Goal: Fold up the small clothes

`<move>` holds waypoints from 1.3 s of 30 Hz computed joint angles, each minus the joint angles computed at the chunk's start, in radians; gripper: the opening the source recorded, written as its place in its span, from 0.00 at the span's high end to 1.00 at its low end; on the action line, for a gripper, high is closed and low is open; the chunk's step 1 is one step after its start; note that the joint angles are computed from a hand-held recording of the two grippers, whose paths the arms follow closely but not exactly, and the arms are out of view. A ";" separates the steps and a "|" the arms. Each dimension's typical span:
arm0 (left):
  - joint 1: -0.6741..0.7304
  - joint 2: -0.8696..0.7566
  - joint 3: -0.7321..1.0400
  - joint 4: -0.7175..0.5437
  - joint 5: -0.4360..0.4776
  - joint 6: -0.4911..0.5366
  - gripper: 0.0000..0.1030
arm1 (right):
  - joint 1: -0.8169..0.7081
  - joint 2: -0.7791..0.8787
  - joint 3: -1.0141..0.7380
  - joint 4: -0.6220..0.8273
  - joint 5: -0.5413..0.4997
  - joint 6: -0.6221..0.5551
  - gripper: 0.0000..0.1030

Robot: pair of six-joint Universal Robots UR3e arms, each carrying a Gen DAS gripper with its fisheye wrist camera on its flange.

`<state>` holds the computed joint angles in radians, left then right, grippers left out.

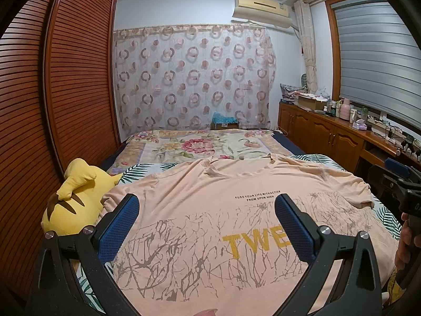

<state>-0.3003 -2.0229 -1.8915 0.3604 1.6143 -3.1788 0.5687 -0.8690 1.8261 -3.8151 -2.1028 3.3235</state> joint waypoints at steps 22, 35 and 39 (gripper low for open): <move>-0.004 -0.003 0.000 0.006 0.004 0.001 0.00 | -0.008 -0.001 0.011 -0.018 0.011 -0.009 0.00; 0.003 0.044 -0.012 -0.045 0.002 -0.005 0.00 | -0.026 0.006 0.014 -0.028 0.074 -0.031 0.00; 0.045 0.059 -0.033 -0.036 -0.029 0.004 0.00 | -0.038 0.006 0.005 -0.013 0.103 -0.054 0.00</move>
<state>-0.2552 -1.9637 -1.9243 0.3248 1.5854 -3.1744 0.5305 -0.8635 1.8307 -3.8285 -2.0000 3.2699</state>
